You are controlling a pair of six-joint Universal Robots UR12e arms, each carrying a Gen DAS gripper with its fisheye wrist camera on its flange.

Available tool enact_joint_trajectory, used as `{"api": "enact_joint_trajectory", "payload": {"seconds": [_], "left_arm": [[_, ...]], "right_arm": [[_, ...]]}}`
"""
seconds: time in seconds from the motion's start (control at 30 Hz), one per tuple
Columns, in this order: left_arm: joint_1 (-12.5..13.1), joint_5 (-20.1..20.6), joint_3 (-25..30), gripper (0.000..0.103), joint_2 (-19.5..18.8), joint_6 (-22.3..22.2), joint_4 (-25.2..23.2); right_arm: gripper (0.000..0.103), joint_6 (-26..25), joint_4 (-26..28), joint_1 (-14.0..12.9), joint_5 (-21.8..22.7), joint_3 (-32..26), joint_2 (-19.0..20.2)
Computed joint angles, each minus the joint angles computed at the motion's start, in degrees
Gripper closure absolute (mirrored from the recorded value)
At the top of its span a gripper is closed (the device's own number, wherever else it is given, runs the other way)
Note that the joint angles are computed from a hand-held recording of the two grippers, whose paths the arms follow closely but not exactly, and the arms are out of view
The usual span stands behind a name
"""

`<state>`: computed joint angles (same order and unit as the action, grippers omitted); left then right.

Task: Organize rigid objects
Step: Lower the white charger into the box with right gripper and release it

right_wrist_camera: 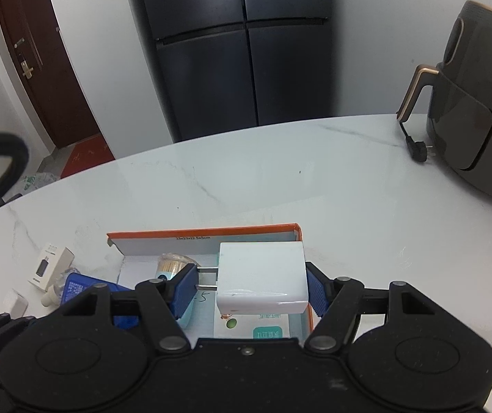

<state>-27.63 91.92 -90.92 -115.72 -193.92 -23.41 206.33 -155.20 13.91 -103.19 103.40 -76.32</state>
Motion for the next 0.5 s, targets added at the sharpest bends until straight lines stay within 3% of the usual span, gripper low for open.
{"api": "enact_joint_trajectory", "payload": {"seconds": [0.33,0.5], "left_arm": [[0.0,-0.3,1.4,0.04,-1.1,-0.1,-2.6],[-0.2,-0.9,2.0,0.04,-1.8,0.3,-3.2]], "right_arm": [[0.022,-2.7,-1.0,-0.9,1.4,-1.5,2.6],[0.022,-0.7,-5.1,-1.7,1.9,1.1,0.3]]}}
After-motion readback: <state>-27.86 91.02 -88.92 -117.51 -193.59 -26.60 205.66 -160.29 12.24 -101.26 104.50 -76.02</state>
